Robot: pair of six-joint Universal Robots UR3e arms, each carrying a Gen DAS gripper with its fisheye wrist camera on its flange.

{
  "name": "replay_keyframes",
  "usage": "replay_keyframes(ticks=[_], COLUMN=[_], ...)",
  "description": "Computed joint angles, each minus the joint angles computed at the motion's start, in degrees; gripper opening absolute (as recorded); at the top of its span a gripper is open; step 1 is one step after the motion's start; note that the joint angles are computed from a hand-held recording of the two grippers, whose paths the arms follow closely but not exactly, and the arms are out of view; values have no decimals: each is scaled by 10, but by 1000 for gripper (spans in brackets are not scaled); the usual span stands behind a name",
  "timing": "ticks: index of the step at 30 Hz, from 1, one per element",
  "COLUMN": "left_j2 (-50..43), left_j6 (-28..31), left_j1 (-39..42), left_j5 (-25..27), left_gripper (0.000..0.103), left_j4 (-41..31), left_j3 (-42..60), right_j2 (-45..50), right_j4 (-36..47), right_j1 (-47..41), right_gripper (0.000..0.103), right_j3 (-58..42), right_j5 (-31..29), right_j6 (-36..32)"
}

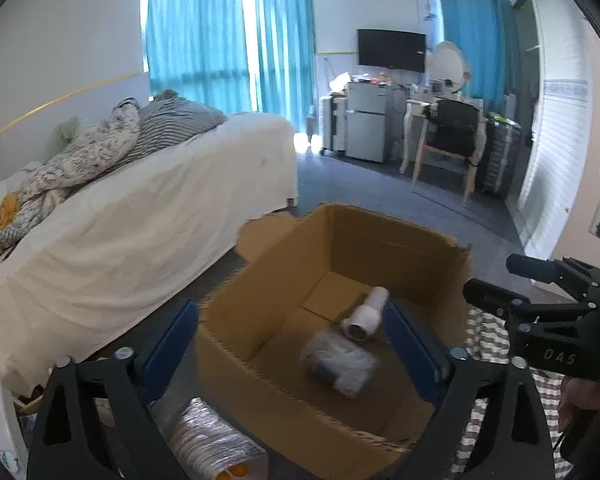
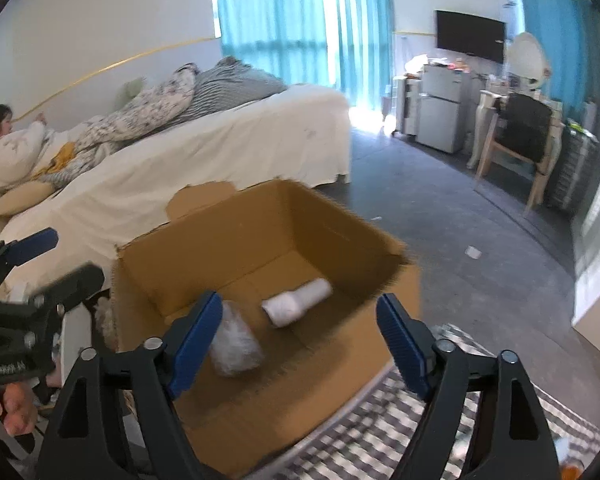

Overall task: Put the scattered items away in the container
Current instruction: 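Return both grippers to the table and grasp the tape roll with the right gripper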

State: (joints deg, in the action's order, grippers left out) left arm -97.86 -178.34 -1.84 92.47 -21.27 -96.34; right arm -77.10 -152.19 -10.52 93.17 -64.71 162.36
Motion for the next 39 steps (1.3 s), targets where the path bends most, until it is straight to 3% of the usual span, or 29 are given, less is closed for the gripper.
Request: replay_keyframes(ticks=[9,14,22,26,29,39], left_j2=[-79,-119,-192,-216,-235,-315], left_j6=[-3,-5,1,2,-8,-38], left_j1=[-116,-170,-239,-263,-281,-334], left_j5=[11,6,-2,-5,0,37], left_gripper=[103,103,103,103,103,103], left_j4=[-14,-22,-58,-55,-57,-84], left_j3=[91,145,244,266,281,355], right_j2=[-189,-287,-429,-497,-496,-397], right_j4=[-2,36,161,259,302,265], right_j1=[-174,-290,-497,-605,-643,-654], right_gripper=[102,103,103,103,103,103], right_j3=[159,216,284,319,326,342], right_j5=[13,16,92,146,158,164], right_j6=[-11,-38,-130,-222,-267,-327])
